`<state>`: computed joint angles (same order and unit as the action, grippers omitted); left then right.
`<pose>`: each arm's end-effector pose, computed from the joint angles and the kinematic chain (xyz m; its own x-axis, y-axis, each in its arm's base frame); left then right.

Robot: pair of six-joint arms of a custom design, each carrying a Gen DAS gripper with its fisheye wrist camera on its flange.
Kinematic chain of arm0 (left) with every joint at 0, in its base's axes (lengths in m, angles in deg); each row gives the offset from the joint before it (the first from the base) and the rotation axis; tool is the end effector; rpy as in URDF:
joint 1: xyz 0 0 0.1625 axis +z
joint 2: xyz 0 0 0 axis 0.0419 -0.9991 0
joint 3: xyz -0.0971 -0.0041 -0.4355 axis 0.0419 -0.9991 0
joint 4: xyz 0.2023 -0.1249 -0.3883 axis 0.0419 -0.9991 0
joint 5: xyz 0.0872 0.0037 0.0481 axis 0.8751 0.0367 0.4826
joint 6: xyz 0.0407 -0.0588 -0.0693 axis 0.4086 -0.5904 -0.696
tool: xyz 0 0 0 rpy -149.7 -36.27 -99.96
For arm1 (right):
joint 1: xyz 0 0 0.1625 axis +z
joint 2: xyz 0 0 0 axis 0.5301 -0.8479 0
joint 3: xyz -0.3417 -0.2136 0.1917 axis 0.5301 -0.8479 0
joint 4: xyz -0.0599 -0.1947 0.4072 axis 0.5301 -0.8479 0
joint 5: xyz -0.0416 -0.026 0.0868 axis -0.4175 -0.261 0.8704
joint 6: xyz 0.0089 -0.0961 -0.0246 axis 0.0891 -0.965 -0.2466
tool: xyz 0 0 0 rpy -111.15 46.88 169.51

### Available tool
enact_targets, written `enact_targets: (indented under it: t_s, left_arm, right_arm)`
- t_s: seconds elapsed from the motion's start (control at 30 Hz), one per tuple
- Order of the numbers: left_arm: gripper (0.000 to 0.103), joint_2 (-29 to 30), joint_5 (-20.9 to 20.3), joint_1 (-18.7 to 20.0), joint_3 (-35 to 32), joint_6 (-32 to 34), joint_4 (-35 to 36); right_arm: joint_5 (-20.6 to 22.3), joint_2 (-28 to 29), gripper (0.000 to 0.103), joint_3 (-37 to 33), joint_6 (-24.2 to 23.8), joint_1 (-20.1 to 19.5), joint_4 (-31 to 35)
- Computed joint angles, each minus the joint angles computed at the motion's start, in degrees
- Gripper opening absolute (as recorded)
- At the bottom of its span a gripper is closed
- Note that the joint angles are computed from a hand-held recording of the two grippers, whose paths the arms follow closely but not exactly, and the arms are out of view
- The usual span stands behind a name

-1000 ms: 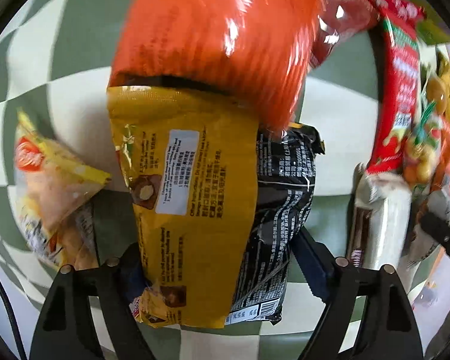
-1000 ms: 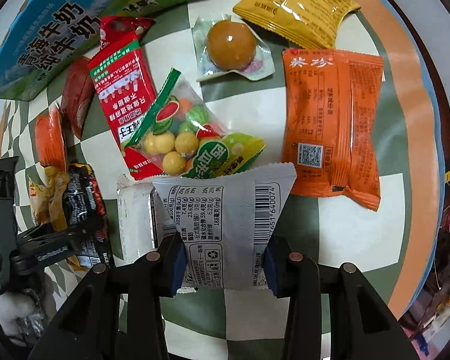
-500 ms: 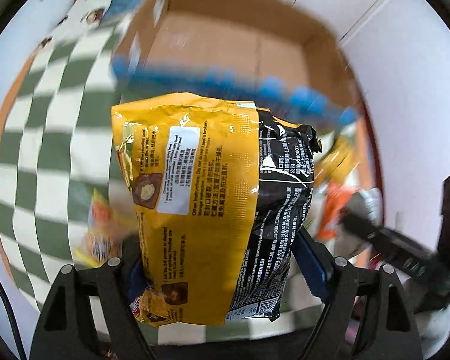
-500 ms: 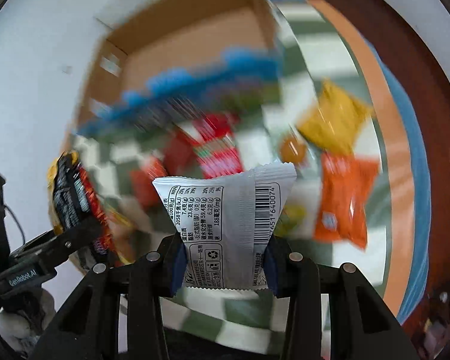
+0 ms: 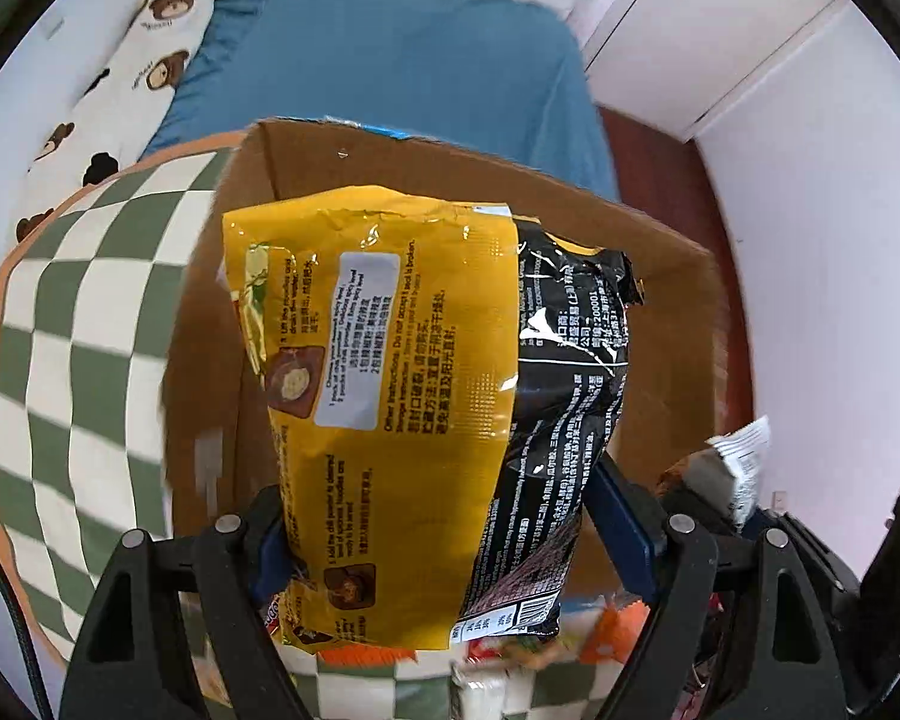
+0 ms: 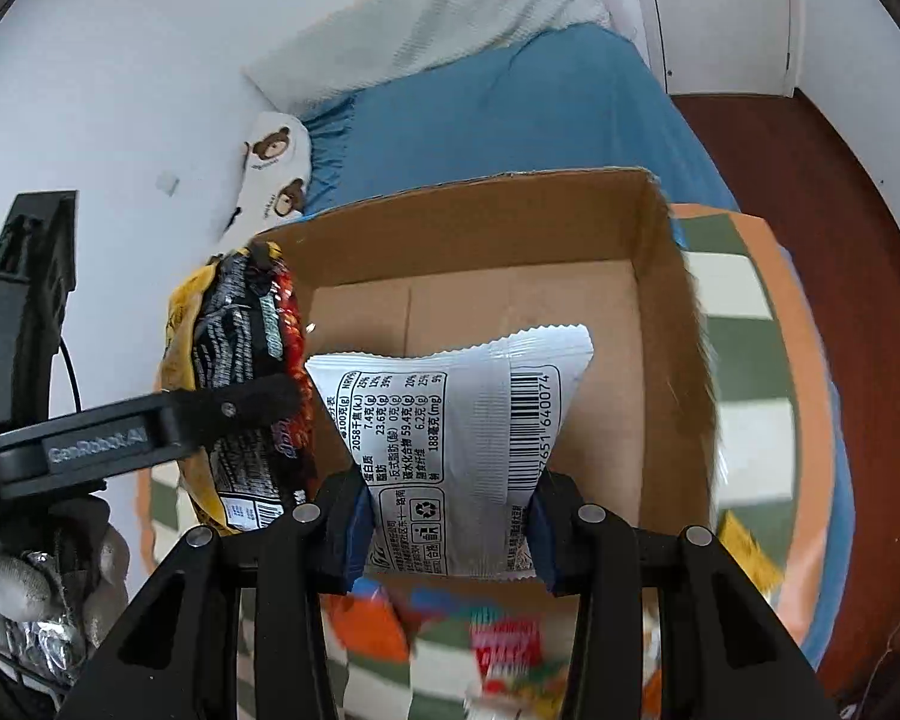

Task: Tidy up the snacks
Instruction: 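Carry both packets over the cardboard box and open both tools to drop them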

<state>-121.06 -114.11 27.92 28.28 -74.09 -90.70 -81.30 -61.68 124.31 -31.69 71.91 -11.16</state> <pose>-0.5759 -0.5462 0.1708 -0.8100 -0.3287 -0.4857 -0.1532 0.9180 -0.3659 0.2308 -0.5278 0.5827 -0.8698 -0.3150 0.3797 -0.3769 0.9209 -0.0994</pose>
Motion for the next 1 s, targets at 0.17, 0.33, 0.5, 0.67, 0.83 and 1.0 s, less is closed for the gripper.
enact_targets:
  t_s: [0.17, 0.33, 0.5, 0.67, 0.83, 1.0]
  left_arm:
    - [0.082, 2.71, -1.44, 4.94, -2.53, 5.15, -0.26]
    - [0.083, 6.68, -2.62, 7.64, -7.71, 8.25, 2.72]
    - [0.083, 8.56, -1.93, 8.79, -9.97, 10.3, 4.05]
    - [0.084, 8.1, -0.53, 9.22, -8.33, 10.21, 1.4]
    - [0.084, 8.24, 1.08, 7.66, -8.25, 8.58, 2.93]
    - [0.084, 6.95, 5.35, 4.88, -5.92, 6.15, 4.23]
  right_arm:
    - [-1.8, 6.49, 0.045, -1.96, -0.33, -1.46, -1.93]
    - [-3.08, 10.15, 0.045, -2.15, -2.36, -2.42, -3.46]
    - [-4.81, 13.35, 0.08, -2.98, -4.66, -3.61, -4.21]
    - [-5.93, 13.91, 0.082, -2.89, -4.53, -4.31, -5.09]
    - [-7.11, 13.31, 0.082, -2.35, -3.37, -4.37, -5.68]
    - [-8.84, 10.0, 0.082, 0.37, -3.69, -3.35, -7.36]
